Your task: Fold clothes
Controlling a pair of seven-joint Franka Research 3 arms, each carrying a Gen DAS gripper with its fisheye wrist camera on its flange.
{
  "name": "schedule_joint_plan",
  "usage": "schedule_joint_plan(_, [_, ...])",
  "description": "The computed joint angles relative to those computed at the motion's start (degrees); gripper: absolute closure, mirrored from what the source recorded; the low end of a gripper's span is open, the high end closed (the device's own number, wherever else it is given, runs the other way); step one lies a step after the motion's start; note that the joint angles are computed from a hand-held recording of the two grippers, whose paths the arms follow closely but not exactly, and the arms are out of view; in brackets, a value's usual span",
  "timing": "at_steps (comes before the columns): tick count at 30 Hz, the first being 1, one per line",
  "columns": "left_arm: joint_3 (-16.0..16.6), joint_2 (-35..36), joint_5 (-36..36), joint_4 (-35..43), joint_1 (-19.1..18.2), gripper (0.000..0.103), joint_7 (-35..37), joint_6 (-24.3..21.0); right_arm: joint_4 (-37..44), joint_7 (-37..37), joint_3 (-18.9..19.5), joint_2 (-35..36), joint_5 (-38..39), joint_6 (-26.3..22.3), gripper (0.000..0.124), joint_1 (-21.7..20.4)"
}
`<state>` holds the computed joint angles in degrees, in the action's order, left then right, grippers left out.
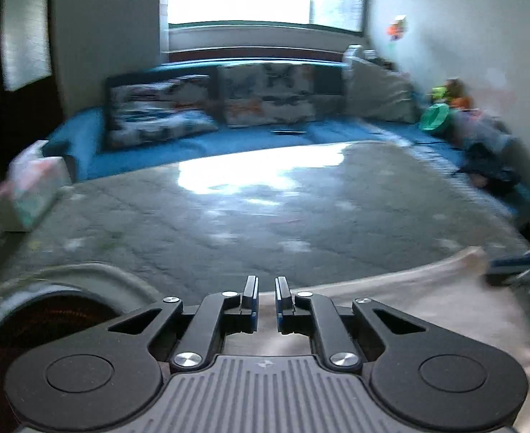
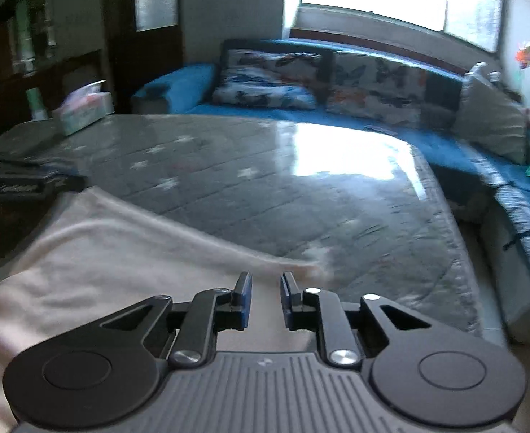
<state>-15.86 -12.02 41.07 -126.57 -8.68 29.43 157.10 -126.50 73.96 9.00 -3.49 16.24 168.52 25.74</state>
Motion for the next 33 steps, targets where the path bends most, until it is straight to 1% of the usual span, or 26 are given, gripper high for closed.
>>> schedule_joint_plan(1, [0.7,0.6,-2.8,0.2,-1.2,0.092,2.6,1.2,-0.3,-4.0,-0.3,-0.6,4.3,-1.1,0.101,1.1])
schedule_joint_plan(2, [1.5,1.3,-6.2,0.4,-2.5,0.092,5.8,2.4,-0.6,-6.7,-0.4,-1.0,7.0,-2.1,0.101,1.9])
schedule_joint_plan(3, [2.3,2.3,-10.1,0.6,-3.8,0.092,9.3,3.9,-1.0,-8.6,-0.4,-1.5,8.8,-3.0,0.101,2.5])
schedule_joint_plan(5, [2.6,3.9,-14.4,1.3,-5.0,0.092,13.4,4.7,-1.9,-11.3,-0.1,-2.3,10.8,-4.5,0.101,3.4])
schedule_joint_plan(8, [1.4,5.6,-13.9,2.3,-5.0,0.092,14.6,4.3,-4.1,-16.8,0.1,-4.8,14.2,-5.9,0.101,5.3])
schedule_joint_plan(10, [1.3,6.4,-14.3,2.4,-5.4,0.092,15.9,4.7,-5.8,-18.6,0.3,-6.7,15.4,-6.3,0.1,6.3])
schedule_joint_plan(12, [0.5,6.5,-10.1,2.0,-4.9,0.092,12.8,4.9,-7.4,-20.8,0.0,-8.5,17.1,-6.9,0.1,7.6])
schedule_joint_plan(13, [0.4,6.5,-9.1,2.0,-4.8,0.091,12.2,4.8,-8.2,-21.6,0.1,-9.5,17.4,-7.3,0.099,8.1])
schedule_joint_plan(16, [0.8,7.1,-9.5,2.6,-5.0,0.091,12.6,4.8,-10.9,-24.7,-0.2,-12.8,18.6,-8.6,0.099,10.0])
schedule_joint_plan(20, [1.0,7.1,-9.3,2.6,-5.1,0.091,13.0,4.7,-13.2,-29.7,-1.9,-17.9,21.3,-13.0,0.098,12.4])
schedule_joint_plan(23, [1.0,7.1,-8.8,2.6,-5.1,0.091,12.4,4.7,-15.3,-33.0,-2.2,-22.1,22.0,-16.1,0.091,13.5])
schedule_joint_plan(24, [0.9,7.1,-8.7,2.6,-5.1,0.091,12.2,4.7,-15.7,-33.6,-2.2,-23.0,22.0,-16.8,0.089,13.6])
schedule_joint_plan(27, [0.9,7.2,-8.3,2.6,-5.1,0.091,11.7,4.6,-15.6,-37.1,-2.9,-24.6,22.4,-20.3,0.089,14.5])
schedule_joint_plan(31, [0.9,7.3,-7.9,2.7,-5.1,0.091,11.1,4.7,-15.9,-38.8,-1.6,-23.8,23.4,-19.9,0.089,14.8])
schedule_joint_plan(33, [1.0,7.2,-7.9,2.7,-5.1,0.091,11.1,4.7,-16.9,-39.1,-0.4,-23.2,23.1,-17.2,0.091,14.6])
